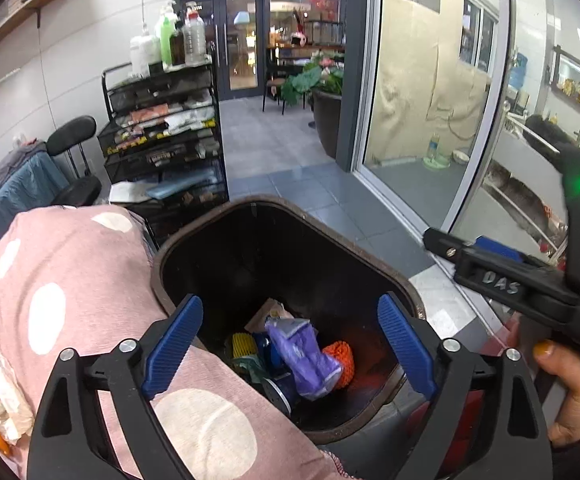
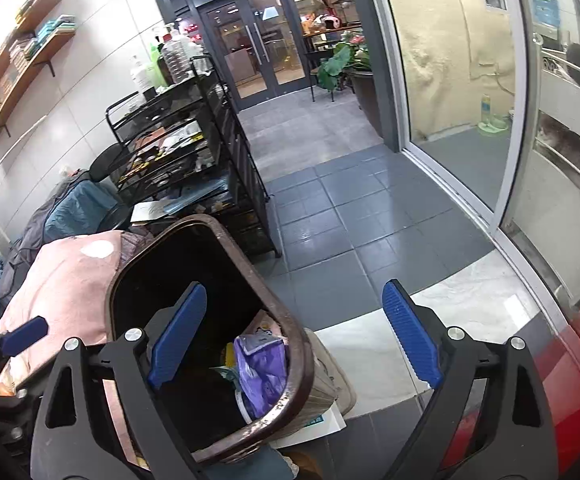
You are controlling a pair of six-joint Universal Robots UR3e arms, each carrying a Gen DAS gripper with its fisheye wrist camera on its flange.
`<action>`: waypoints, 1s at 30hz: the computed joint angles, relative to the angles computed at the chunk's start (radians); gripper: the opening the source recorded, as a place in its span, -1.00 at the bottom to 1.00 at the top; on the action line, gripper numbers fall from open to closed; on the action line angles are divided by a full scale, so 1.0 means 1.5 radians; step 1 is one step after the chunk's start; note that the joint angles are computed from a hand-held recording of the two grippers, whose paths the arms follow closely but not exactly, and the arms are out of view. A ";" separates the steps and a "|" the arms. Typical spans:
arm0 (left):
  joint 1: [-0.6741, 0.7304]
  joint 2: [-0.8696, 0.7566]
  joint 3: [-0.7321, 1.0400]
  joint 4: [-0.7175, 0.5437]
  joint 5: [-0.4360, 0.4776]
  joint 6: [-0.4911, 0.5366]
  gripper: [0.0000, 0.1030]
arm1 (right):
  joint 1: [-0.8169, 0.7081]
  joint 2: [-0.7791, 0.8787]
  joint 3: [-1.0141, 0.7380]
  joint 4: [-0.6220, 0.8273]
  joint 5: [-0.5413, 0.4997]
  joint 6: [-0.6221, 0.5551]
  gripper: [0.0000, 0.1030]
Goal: Collect trash
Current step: 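Open the left tool over the bin to drop the purple bag, then move both tools back over the table toward the tissue and white bag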
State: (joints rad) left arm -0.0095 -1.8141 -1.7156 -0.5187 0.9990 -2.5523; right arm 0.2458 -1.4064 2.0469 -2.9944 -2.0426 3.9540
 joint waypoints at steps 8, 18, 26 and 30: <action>0.088 0.102 -0.099 0.028 -0.096 0.010 0.85 | 0.034 0.024 -0.041 -0.017 -0.002 -0.023 0.75; 0.235 0.207 -0.213 0.049 -0.159 0.042 0.89 | 0.100 0.085 -0.159 0.000 -0.011 -0.058 0.78; 0.393 0.283 -0.301 0.038 -0.179 0.092 0.89 | 0.155 0.189 -0.349 0.056 0.039 -0.128 0.78; 0.475 0.294 -0.317 -0.009 -0.175 0.127 0.89 | 0.184 0.261 -0.480 0.109 0.068 -0.170 0.78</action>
